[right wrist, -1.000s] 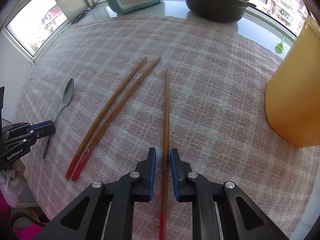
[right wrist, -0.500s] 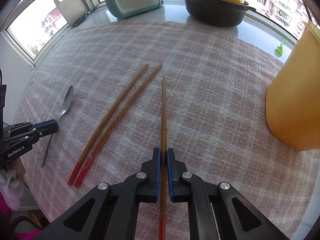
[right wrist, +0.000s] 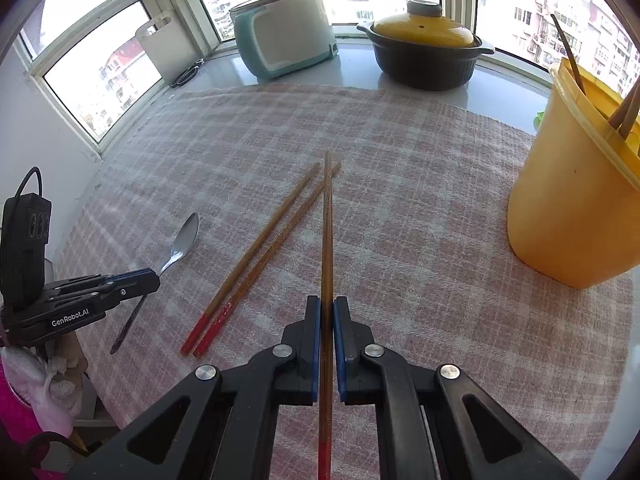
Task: Organize utensils
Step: 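Lift the steel spoon with the left tool while the right tool lifts the chopstick, then carry the steel spoon with the left tool while the right tool carries the chopstick over the bin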
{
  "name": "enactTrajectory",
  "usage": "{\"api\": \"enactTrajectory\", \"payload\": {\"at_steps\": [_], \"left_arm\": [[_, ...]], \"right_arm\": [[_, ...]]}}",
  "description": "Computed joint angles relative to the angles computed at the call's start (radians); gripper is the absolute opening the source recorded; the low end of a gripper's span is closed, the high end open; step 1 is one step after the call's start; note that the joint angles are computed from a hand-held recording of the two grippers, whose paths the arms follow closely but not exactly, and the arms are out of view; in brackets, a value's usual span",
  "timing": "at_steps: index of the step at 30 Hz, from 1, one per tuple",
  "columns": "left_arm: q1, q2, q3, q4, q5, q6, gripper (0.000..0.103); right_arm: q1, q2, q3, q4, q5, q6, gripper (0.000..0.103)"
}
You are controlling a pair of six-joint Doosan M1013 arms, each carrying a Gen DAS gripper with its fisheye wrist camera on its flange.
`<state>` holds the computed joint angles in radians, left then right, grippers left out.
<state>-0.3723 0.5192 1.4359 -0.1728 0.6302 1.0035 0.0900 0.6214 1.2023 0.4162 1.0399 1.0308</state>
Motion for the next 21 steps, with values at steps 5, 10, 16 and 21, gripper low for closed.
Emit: {"api": "enactTrajectory", "payload": {"at_steps": [5, 10, 16, 21], "left_arm": [[-0.004, -0.030, 0.005, 0.001, -0.061, -0.016, 0.003], [-0.013, -0.040, -0.024, 0.012, -0.106, -0.008, 0.003], [-0.030, -0.020, -0.098, -0.004, -0.124, 0.042, 0.003], [-0.050, 0.018, -0.182, -0.012, -0.116, 0.081, 0.003]], "right_arm": [[-0.015, -0.025, 0.012, 0.046, -0.013, -0.034, 0.004], [-0.031, -0.058, 0.023, 0.093, -0.041, -0.081, 0.004], [-0.063, -0.090, 0.029, 0.151, -0.056, -0.130, 0.004], [-0.093, -0.101, 0.017, 0.182, -0.050, -0.155, 0.004]]}}
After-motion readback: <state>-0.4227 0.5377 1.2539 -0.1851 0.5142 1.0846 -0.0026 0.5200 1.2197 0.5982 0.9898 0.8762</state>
